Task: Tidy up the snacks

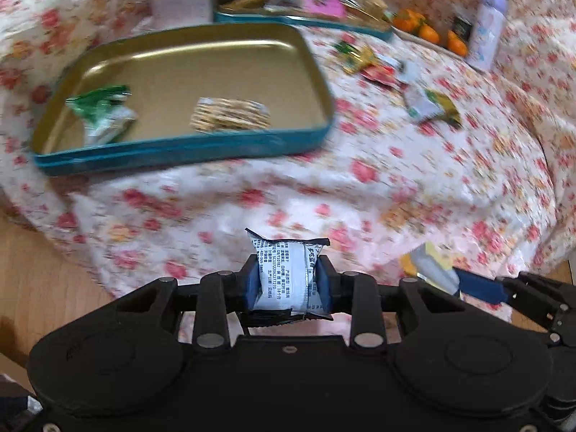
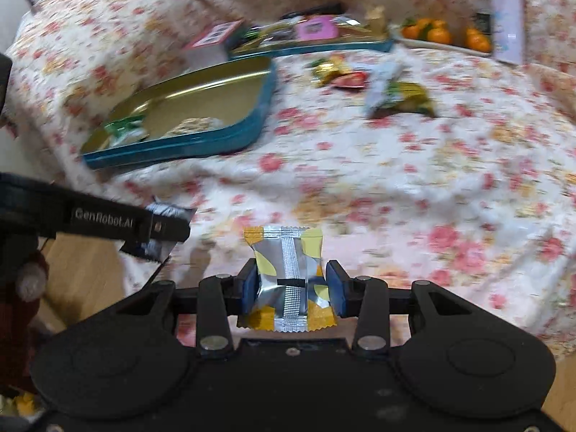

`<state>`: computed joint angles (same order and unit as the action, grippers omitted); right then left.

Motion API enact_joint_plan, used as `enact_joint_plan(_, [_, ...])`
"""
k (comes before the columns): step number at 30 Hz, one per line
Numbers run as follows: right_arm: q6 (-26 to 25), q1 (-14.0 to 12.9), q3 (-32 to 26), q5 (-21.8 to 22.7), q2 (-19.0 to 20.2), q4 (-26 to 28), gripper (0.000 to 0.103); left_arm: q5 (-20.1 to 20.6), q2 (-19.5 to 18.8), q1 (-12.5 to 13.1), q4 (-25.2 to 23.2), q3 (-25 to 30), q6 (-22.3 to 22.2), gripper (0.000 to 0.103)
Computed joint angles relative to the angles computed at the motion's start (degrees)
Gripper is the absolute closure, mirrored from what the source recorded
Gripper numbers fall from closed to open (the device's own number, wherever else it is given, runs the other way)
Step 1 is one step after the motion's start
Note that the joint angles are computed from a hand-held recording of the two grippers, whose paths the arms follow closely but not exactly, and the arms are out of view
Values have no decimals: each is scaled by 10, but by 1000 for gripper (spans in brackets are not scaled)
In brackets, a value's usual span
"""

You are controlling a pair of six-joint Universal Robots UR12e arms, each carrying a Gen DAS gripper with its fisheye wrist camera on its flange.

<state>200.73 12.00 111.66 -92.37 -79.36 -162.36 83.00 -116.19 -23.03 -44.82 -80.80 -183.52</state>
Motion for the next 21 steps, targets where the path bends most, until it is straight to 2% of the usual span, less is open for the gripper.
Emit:
enact_joint_plan(7, [-28, 14, -60, 30, 40, -13, 61, 31, -3, 27, 29, 10, -26, 62])
enact_joint_plan(12, [-48, 20, -108, 12, 73, -35, 61, 43, -24, 36, 49, 40, -42, 62])
enact_joint_plan(21, [-47, 13, -169, -27, 114, -43, 60, 27, -65, 40, 56, 89, -47, 62])
